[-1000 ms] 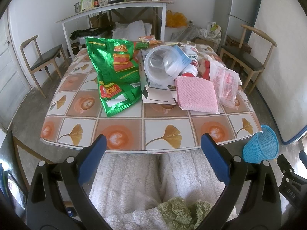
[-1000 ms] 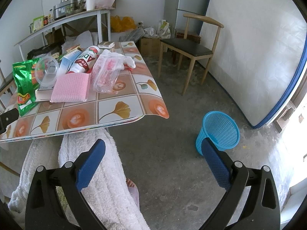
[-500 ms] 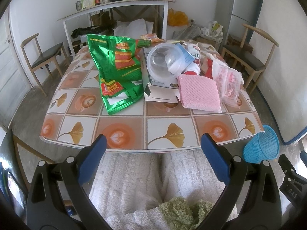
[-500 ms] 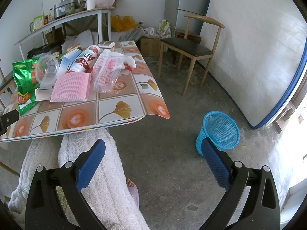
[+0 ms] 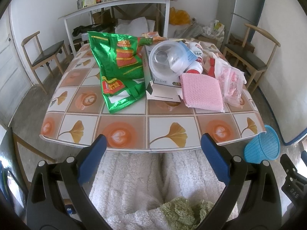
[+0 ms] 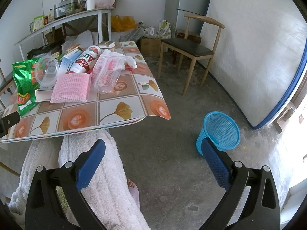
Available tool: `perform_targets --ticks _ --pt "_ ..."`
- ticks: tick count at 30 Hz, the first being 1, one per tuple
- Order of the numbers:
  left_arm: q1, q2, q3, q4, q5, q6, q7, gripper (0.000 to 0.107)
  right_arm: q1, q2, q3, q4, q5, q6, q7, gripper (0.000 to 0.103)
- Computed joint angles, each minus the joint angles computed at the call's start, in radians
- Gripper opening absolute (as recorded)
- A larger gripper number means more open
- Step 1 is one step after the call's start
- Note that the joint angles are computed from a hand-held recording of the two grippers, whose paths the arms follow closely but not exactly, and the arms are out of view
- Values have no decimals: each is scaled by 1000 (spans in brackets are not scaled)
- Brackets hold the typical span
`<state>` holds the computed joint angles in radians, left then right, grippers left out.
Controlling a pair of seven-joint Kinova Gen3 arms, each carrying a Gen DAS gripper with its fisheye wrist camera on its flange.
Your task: Collect trash
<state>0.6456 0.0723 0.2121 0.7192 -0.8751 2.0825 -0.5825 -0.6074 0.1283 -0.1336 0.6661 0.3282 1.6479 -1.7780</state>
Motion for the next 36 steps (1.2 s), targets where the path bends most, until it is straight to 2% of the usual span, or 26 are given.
perform_targets --ticks 7,13,17,21,25,31,36 --pt "-22 -11 6 27 18 -10 9 94 -2 0 0 1 4 -4 -3 97" --pt "-74 -58 17 95 70 -82 14 94 -19 6 -8 -1 -1 -56 -22 97" --pt "-132 -134 39 212 92 -186 39 95 -28 -4 -19 28 -10 -151 -24 97" --pt "-192 -210 39 316 120 -298 54 94 -38 19 -23 -2 -29 -199 6 97" --pt "-246 -285 24 411 143 -412 62 94 -30 48 -22 -29 -106 -240 62 97" --pt "-311 -366 15 538 142 -568 33 94 -62 126 0 -131 -164 -193 102 97" --pt "-336 -413 -13 616 182 -714 -22 94 -53 240 24 -324 -262 -60 132 97"
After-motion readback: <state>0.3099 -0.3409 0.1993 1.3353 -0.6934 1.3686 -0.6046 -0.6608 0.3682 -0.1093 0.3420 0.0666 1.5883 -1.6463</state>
